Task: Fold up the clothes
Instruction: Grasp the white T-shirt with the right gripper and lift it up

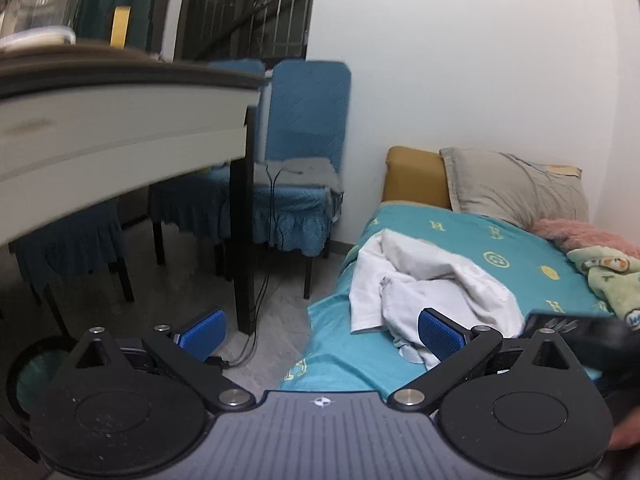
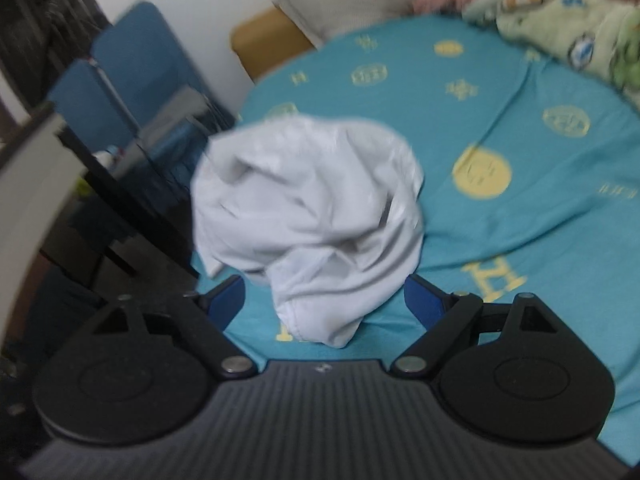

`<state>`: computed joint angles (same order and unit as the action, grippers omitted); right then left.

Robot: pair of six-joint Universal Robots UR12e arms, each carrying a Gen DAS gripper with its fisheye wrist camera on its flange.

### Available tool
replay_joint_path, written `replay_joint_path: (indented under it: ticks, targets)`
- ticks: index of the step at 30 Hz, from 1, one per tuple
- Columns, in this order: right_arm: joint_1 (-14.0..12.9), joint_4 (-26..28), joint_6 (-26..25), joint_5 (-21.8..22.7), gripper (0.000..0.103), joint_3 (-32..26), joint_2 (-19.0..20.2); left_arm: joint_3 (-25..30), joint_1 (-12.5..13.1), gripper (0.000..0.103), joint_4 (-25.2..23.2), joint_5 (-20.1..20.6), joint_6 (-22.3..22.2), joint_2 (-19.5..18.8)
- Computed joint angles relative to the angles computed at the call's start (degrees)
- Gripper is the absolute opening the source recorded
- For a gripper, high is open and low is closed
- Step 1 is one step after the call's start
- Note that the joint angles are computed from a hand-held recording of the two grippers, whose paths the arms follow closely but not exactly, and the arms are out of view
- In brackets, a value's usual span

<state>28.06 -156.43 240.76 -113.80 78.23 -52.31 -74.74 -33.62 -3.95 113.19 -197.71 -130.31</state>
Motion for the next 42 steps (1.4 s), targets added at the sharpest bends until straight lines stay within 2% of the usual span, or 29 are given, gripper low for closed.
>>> replay_joint_path:
  ticks: [4,11,13,14,16,21,25,31,34,37,40,42]
  targets:
    - [-1.3,1.6,4.6,2.8,0.076,-3.2,3.4,0.6,1.2,0.103,-2.1,-3.0,-4.4,-0.8]
    - [-1.6,-3.6,3.1,2.0,0.074,-5.1,6.4,2.6,1.4,0.103,-3.0,-5.1,-5.6,-2.7]
    - [-1.8,-0.4,2.2,1.9,0.046,-6.0,6.6,2.9,1.4,0.103,-3.1,-5.5,-5.6,-3.0]
    - [-1.8,0.4,1.7,1.2,0.023,-6.0,6.5,3.1,1.3,0.103,-3.2,-5.6,-5.5,-3.2]
    - [-1.4,-0.1,0.4,-1.3,0.020,-5.0,5.6,3.6,1.2,0.103,-3.4,-5.8,-5.2,-3.5]
    - [-0.7,-6.3,-6.5,-6.2,0.016,0.4,0.4,4.4,0.7,0.103,-0.2,-6.0,-2.5,-4.4]
    - [-1.0,-12.3,-7.7,-6.8,0.015,7.1,-5.7,3.8,0.2,0.103,3.0,-9.6,0.6,-4.4]
    - [-0.8,-20.5,-10.9,-9.0,0.012,15.7,-13.4,1.6,-0.3,0.103,6.4,-19.5,6.1,-3.3]
    - [0.1,-25.9,-15.9,-11.5,0.012,19.5,-15.9,0.1,-0.9,0.103,6.9,-24.5,10.6,-2.5]
    - [0.5,-31.0,-19.8,-12.0,0.012,23.2,-17.4,-0.6,-2.0,0.103,4.8,-27.4,15.0,-2.1]
    - [0.4,-31.8,-16.3,-11.9,0.012,26.8,-18.6,0.5,-3.6,0.103,1.1,-27.6,20.2,-2.9]
    - [0.4,-29.7,-12.3,-12.8,0.013,28.6,-19.4,2.6,-4.2,0.103,-4.5,-27.9,21.2,-3.9]
